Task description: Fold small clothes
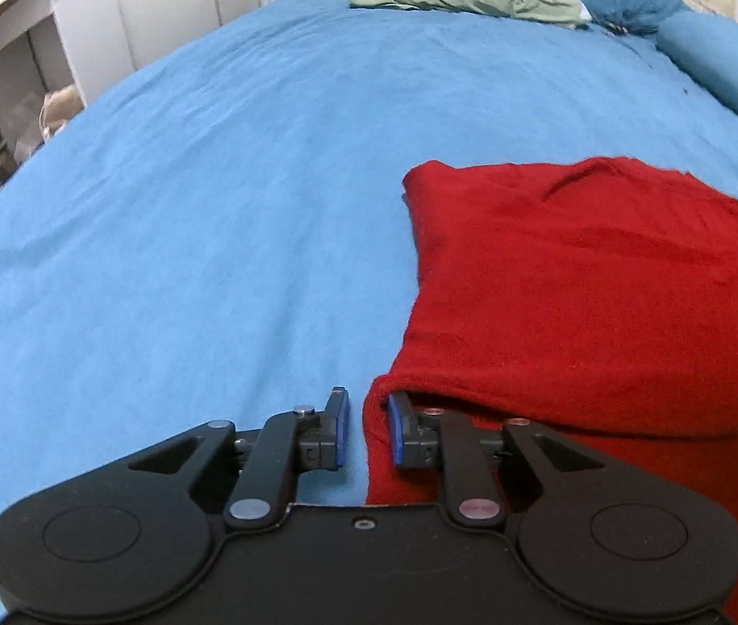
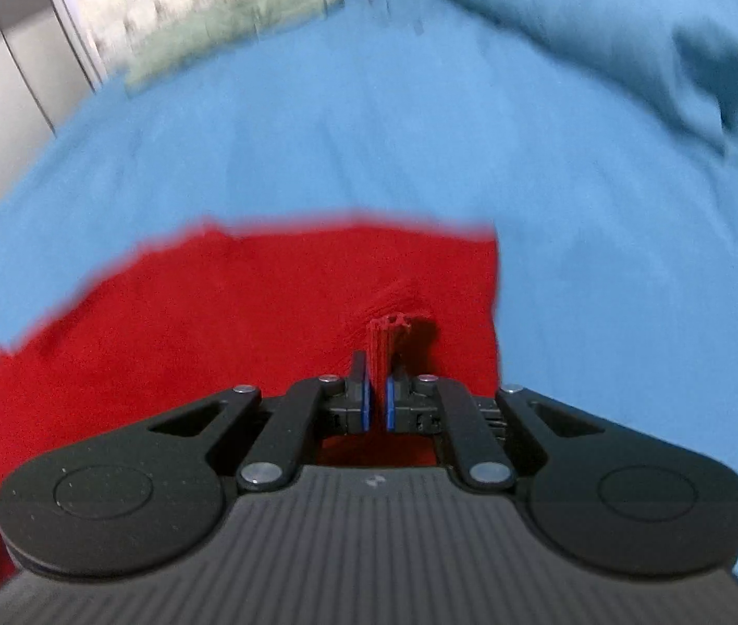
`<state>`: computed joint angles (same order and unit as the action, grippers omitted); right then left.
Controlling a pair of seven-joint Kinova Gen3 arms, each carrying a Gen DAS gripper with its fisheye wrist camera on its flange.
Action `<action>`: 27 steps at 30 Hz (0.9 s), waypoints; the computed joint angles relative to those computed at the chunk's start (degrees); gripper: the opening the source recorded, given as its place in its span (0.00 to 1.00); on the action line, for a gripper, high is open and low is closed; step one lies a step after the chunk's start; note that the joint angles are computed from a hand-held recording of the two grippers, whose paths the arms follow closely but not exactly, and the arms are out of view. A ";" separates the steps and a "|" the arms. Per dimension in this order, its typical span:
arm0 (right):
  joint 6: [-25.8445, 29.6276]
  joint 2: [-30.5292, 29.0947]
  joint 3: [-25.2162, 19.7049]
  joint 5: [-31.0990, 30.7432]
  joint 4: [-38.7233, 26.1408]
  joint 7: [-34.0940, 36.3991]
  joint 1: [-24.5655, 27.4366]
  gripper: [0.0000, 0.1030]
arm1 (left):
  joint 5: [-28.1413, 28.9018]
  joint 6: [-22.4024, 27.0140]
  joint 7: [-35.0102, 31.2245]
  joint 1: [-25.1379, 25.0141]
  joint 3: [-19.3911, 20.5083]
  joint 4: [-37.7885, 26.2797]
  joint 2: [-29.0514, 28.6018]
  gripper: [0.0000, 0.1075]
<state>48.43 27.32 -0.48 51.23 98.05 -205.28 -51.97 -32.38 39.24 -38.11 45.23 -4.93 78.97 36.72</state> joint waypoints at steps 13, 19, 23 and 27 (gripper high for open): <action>2.61 2.19 -3.48 4.16 -3.31 5.00 -2.31 0.92 | 1.69 -6.94 -12.84 -5.23 9.79 -3.68 0.47 0.56; -1.60 3.73 0.85 0.19 -1.82 2.91 -3.56 0.92 | 11.67 -5.44 -13.75 -5.87 6.53 -4.98 3.18 0.58; -0.55 1.70 1.08 2.20 -0.89 2.10 -5.04 0.93 | 15.18 -10.94 -15.23 -4.27 2.27 -2.59 0.41 0.59; 0.22 1.10 0.43 4.31 -1.40 1.57 -4.51 0.93 | 14.27 -9.43 -18.28 -6.73 3.94 -10.31 4.85 0.61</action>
